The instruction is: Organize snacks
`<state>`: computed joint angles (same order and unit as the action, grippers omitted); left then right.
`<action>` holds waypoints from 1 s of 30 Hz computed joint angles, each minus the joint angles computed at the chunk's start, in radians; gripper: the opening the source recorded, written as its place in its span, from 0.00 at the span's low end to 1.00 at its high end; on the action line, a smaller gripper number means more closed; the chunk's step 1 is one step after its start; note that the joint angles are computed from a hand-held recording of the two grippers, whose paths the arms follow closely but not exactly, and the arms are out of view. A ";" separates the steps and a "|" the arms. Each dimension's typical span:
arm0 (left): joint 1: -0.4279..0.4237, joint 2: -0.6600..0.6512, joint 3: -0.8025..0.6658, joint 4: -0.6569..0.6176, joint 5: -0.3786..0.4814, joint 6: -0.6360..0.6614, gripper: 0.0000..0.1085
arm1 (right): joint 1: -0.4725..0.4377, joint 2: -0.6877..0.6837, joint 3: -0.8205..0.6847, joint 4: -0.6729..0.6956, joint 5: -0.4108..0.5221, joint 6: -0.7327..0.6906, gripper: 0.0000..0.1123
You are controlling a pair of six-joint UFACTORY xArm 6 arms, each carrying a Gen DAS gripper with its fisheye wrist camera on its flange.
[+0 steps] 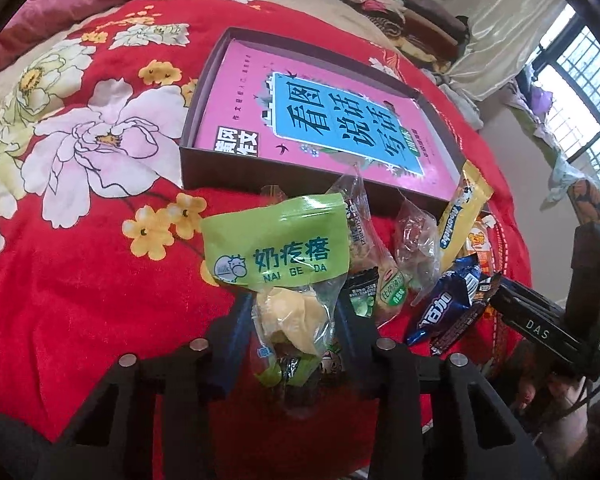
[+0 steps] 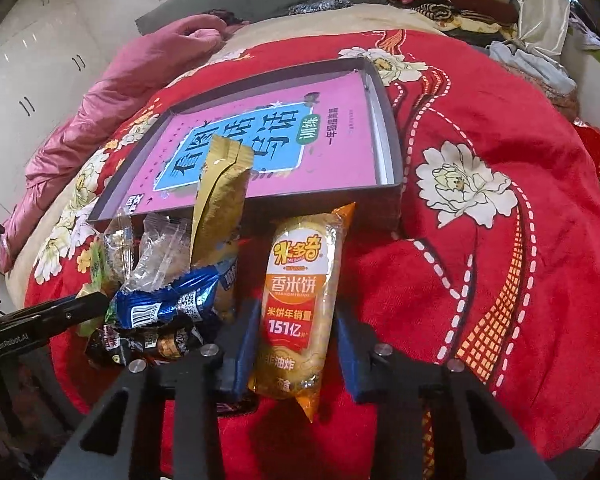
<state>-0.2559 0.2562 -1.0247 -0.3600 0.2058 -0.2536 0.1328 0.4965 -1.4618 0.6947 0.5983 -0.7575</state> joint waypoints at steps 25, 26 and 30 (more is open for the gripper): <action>0.044 -0.112 0.079 0.189 -0.112 -0.142 0.36 | -0.066 -0.063 -0.001 0.369 -0.004 -0.212 0.30; 0.051 -0.110 0.074 0.205 -0.113 -0.157 0.36 | -0.067 -0.058 -0.009 0.370 -0.001 -0.210 0.30; 0.079 -0.093 0.045 0.308 -0.109 -0.241 0.36 | -0.068 -0.028 -0.048 0.366 0.003 -0.200 0.30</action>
